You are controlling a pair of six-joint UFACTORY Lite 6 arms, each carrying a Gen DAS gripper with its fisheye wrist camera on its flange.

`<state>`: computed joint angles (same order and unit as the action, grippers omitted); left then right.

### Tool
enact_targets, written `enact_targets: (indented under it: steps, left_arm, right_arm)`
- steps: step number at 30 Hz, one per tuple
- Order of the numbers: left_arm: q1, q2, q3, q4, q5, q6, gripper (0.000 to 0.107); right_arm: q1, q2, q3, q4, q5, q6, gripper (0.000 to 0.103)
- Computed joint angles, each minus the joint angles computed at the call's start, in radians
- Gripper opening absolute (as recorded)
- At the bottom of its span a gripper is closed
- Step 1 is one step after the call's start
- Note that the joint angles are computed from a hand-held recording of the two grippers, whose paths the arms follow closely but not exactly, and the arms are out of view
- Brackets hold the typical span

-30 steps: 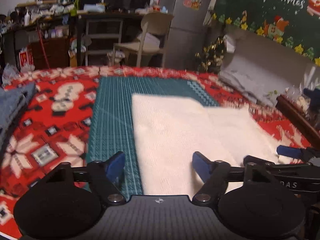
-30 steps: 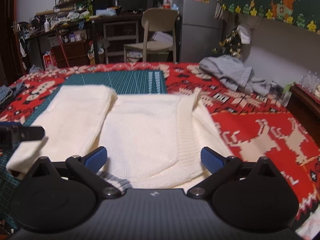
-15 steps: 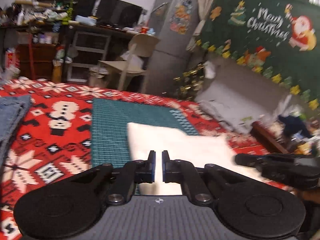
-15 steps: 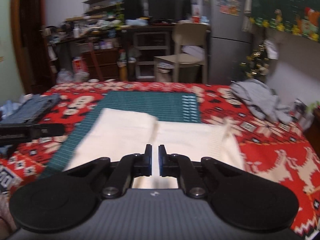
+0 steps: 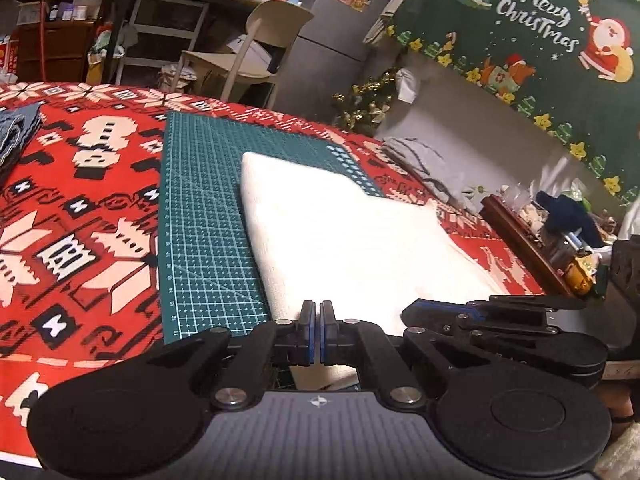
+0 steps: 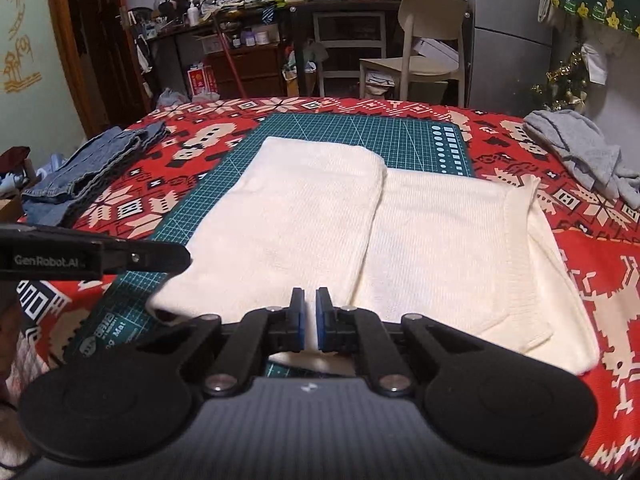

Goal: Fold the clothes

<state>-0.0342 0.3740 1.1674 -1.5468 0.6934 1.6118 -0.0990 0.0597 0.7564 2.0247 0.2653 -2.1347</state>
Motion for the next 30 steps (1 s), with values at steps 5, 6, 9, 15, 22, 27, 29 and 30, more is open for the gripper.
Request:
enact_targets:
  steps: [5,6,9,15,22,27,29,30]
  left_arm:
    - [-0.011,-0.021,-0.019,-0.015,0.058,0.064,0.002]
    - [-0.025,-0.017,-0.013,0.006,0.047,0.06,0.002]
    - [-0.081,-0.016,-0.008,0.099,-0.04,0.026,0.002]
    - [-0.104,-0.057,-0.061,0.131,-0.091,0.071,0.001]
    - [-0.098,-0.066,-0.036,0.072,-0.036,0.055,0.001]
    - [-0.136,-0.015,0.009,0.125,-0.11,-0.011,0.001]
    - [-0.126,-0.017,-0.007,0.113,-0.103,0.006,0.001]
    - [-0.12,-0.019,-0.008,0.118,-0.094,-0.002,0.001]
  right_arm:
    - [0.005,-0.041,-0.013,-0.071,0.033,0.065,0.006]
    - [0.012,-0.042,-0.015,-0.089,0.041,0.076,0.006]
    - [0.056,-0.02,-0.005,-0.086,0.015,0.055,0.006]
    - [0.018,-0.077,-0.087,-0.178,0.04,0.116,0.006]
    - [-0.078,-0.108,-0.069,-0.187,0.068,0.147,0.007]
    - [-0.082,-0.035,-0.025,-0.224,0.039,0.175,0.009]
    - [-0.101,-0.041,-0.038,-0.254,0.059,0.206,0.01]
    - [-0.116,-0.051,-0.046,-0.274,0.078,0.229,0.01]
